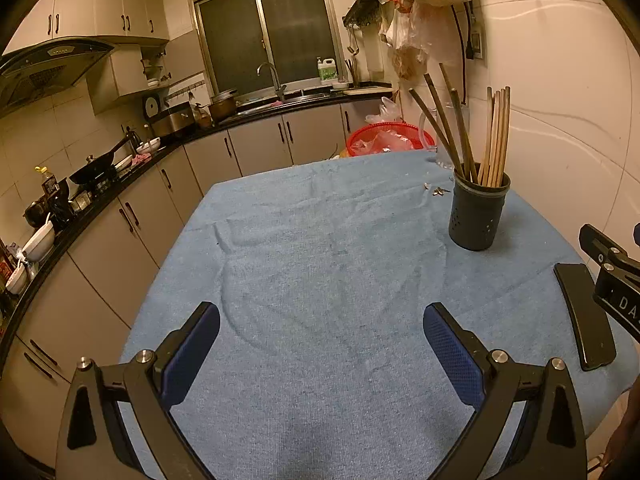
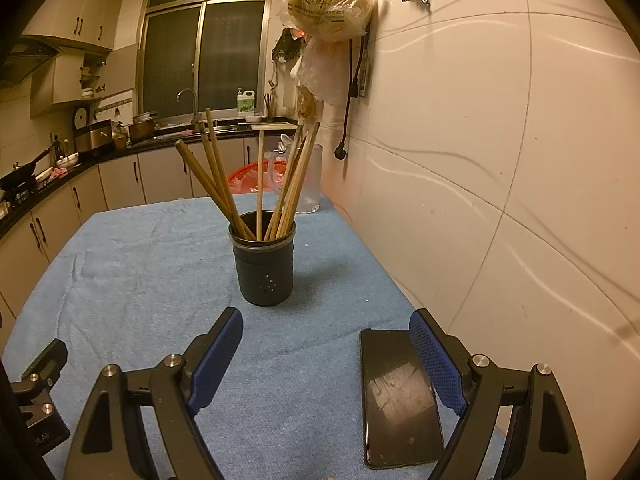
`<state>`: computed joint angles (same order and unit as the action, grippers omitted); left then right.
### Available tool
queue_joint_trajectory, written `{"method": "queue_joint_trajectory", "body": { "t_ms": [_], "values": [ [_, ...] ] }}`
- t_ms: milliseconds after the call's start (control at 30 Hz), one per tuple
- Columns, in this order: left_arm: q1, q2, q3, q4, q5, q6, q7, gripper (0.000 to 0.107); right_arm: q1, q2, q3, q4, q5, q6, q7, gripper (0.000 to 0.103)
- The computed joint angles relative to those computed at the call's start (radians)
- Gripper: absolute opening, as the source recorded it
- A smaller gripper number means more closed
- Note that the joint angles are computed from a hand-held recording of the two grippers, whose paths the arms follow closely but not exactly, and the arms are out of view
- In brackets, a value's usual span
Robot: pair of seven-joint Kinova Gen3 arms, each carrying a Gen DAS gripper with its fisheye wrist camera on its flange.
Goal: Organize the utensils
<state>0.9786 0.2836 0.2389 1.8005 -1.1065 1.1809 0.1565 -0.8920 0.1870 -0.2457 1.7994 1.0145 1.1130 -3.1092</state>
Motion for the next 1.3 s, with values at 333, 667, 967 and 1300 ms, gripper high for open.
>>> {"method": "queue_joint_trajectory", "body": {
  "t_ms": [333,667,967,1300],
  "values": [
    [0.000,0.003,0.000,0.001,0.001,-0.004,-0.004,0.101,0.000,0.000,0.000,-0.002,-0.006,0.003,0.006,0.087],
    [0.005,0.000,0.002,0.007,-0.003,0.001,0.000,0.101,0.002,0.004,0.001,-0.001,-0.013,-0.003,0.009,0.087],
    [0.005,-0.003,0.005,0.010,-0.003,-0.001,0.001,0.101,-0.002,0.004,0.001,-0.001,-0.017,-0.007,0.011,0.087],
    [0.004,-0.008,0.008,0.014,-0.001,-0.001,-0.006,0.101,-0.003,0.010,0.004,-0.004,-0.023,-0.012,0.020,0.087]
  ]
}}
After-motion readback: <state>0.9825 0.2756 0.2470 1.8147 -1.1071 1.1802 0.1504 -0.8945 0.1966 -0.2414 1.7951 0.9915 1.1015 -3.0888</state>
